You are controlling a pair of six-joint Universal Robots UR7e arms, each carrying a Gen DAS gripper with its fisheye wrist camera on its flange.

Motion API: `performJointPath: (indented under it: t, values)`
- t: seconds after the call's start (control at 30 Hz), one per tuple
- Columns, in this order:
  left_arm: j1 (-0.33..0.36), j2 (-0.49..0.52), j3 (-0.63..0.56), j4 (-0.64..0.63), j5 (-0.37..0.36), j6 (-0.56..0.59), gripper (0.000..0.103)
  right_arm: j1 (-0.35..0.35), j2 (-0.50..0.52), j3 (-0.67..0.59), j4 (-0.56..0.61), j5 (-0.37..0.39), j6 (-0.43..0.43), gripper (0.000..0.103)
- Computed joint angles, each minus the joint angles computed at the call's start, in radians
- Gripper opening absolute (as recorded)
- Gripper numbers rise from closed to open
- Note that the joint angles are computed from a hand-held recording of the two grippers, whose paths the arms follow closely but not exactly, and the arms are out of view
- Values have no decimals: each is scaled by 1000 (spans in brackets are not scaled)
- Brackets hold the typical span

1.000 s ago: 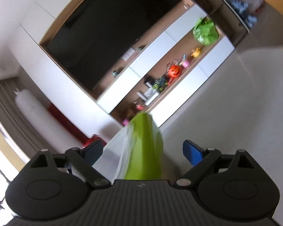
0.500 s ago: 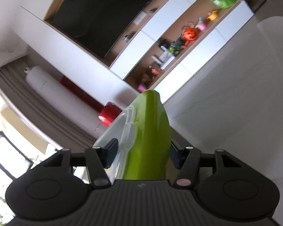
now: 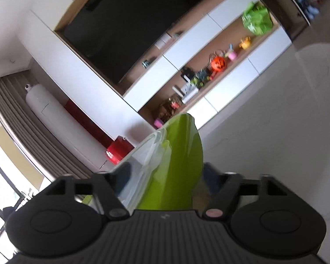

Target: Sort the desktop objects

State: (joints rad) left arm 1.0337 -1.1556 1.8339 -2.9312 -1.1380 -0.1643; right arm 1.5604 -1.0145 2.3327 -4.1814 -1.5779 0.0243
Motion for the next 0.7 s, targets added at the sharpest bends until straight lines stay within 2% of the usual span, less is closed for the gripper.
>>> performJointPath:
  t: [0.1, 0.17, 0.23, 0.3, 0.33, 0.37, 0.4, 0.47, 0.57, 0.63, 0.7]
  values:
    - [-24, -39, 34, -1, 58, 4, 103, 16, 3, 6, -25, -8, -34, 85]
    - [-24, -43, 25, 37, 64, 5, 103, 19, 9, 2, -45, -16, -20, 85]
    - [-14, -38, 19, 49, 36, -16, 103, 20, 13, -5, -49, -31, 7, 83]
    - [1, -27, 7, 73, 14, -45, 103, 15, 9, -5, -32, -34, 27, 76]
    - [6, -22, 4, 78, 3, -49, 103, 10, 3, -2, -10, -28, 32, 66]
    - [6, -20, 11, 64, -4, -42, 103, 4, -3, 0, 6, -11, 30, 61]
    - [1, -18, 26, 27, -5, -28, 102, 0, -3, -3, 9, 3, 29, 61]
    - [-19, -25, 59, -42, 9, 12, 98, 6, -1, -6, 9, -8, 18, 61]
    - [-65, -24, 84, -65, 141, 62, 69, 1, -5, -5, 14, -4, 30, 61]
    - [-60, -41, 88, -17, 122, 27, 69, 0, -6, -1, 7, -7, 28, 61]
    - [-58, -62, 100, 3, 94, 17, 69, -3, -10, 5, 1, 2, 19, 55]
